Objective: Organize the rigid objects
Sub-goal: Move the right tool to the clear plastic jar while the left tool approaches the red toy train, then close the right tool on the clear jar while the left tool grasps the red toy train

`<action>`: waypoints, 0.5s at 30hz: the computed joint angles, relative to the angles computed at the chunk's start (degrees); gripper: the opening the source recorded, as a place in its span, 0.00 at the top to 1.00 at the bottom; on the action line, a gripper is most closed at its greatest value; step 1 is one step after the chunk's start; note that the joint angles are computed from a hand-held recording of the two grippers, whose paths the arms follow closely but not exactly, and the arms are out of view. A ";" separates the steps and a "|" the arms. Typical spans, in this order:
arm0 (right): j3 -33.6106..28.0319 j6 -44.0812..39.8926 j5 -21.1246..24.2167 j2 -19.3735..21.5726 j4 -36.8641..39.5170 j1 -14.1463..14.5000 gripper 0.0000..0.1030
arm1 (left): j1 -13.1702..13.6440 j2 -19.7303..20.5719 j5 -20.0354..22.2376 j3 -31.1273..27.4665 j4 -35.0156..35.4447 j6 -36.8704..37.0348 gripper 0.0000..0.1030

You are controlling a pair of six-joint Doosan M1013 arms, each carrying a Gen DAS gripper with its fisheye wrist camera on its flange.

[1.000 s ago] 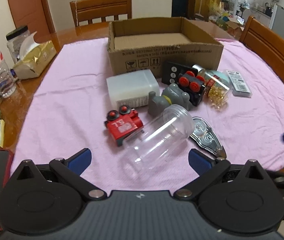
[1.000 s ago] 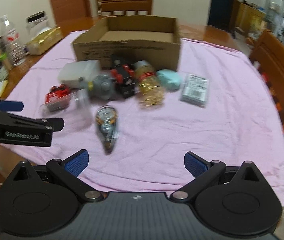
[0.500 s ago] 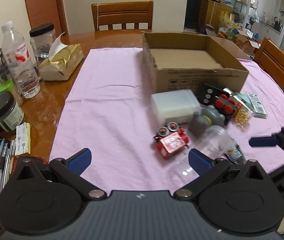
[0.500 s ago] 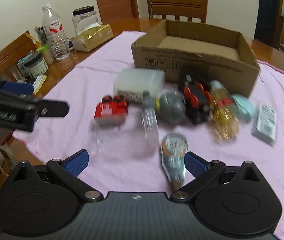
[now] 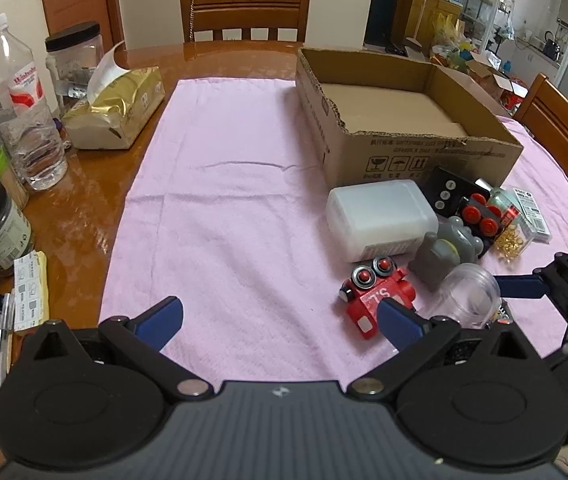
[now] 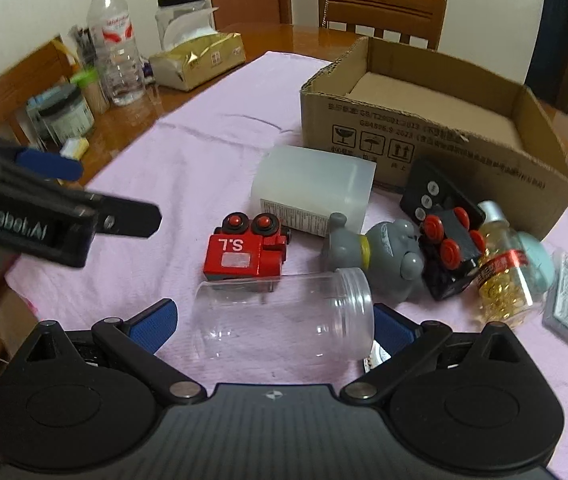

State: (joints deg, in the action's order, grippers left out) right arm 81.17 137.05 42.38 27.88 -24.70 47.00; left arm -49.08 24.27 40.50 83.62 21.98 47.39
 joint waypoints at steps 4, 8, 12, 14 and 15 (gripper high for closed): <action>-1.36 1.97 4.04 1.05 -5.12 1.39 0.07 | 0.47 0.67 -0.21 -0.63 -2.65 2.26 0.01; -1.77 3.29 6.63 1.22 -7.01 2.09 0.10 | 0.54 1.43 -0.59 -1.42 -4.86 5.18 0.01; -1.65 4.20 8.62 1.00 -7.40 2.47 0.10 | 0.33 2.78 -0.72 -2.95 -6.80 8.73 0.01; -1.40 4.80 9.28 0.78 -7.54 2.63 0.10 | 0.19 3.72 -0.95 -3.87 -7.92 10.01 0.01; -1.24 5.23 9.52 0.65 -7.71 2.71 0.10 | 0.14 4.30 -0.77 -4.48 -8.49 10.42 0.01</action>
State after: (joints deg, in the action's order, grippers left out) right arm 79.94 142.27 51.90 28.53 -32.41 49.71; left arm -48.95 28.58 39.72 79.14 13.49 57.81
